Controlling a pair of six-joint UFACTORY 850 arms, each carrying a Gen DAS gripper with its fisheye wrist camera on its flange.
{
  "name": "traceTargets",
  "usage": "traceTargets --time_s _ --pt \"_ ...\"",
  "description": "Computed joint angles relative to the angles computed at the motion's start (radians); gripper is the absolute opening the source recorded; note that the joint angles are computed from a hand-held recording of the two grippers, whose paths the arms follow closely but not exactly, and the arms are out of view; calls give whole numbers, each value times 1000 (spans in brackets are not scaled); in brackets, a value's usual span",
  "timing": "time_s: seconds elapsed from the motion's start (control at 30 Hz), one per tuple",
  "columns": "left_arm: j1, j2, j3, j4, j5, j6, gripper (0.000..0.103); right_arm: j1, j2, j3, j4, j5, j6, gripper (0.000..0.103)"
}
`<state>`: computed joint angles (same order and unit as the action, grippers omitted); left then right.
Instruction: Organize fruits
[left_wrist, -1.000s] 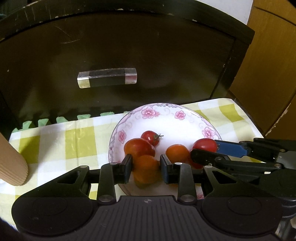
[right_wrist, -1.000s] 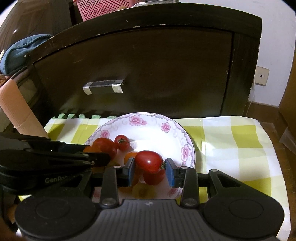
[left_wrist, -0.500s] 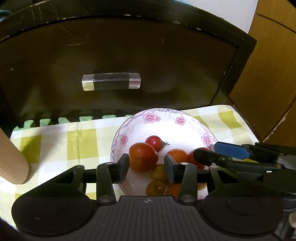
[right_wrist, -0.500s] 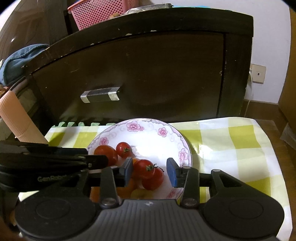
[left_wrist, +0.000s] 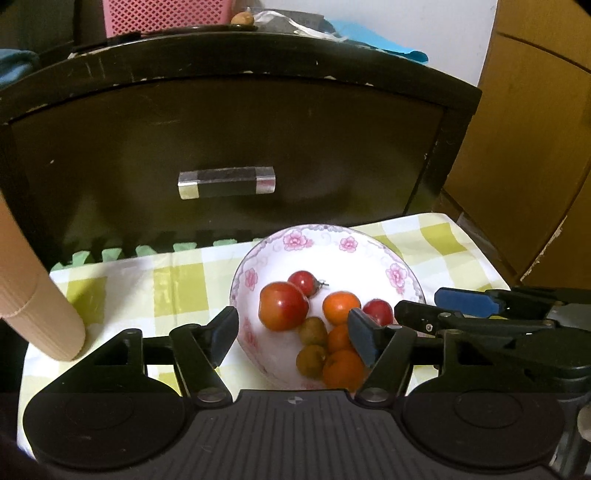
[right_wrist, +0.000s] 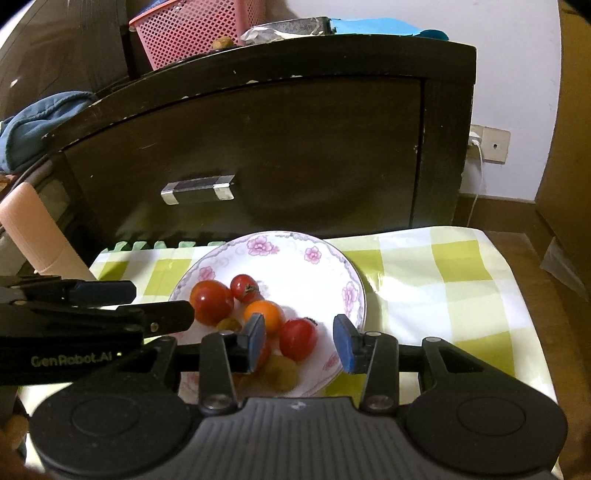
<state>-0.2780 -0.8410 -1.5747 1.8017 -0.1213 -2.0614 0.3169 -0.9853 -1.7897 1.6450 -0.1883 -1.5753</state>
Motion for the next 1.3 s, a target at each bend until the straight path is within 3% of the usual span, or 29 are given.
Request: traceTargets --time_s 0.5,1.07,1.3 --pt "-18 49 70 62 -68 -61 84 7 63 98 165 13 -144 42" --pt "-48 108 161 54 -161 -66 91 12 140 214 429 -6 -389 44" --pt "-63 146 224 124 -207 -156 103 11 184 287 539 -25 -472 44"
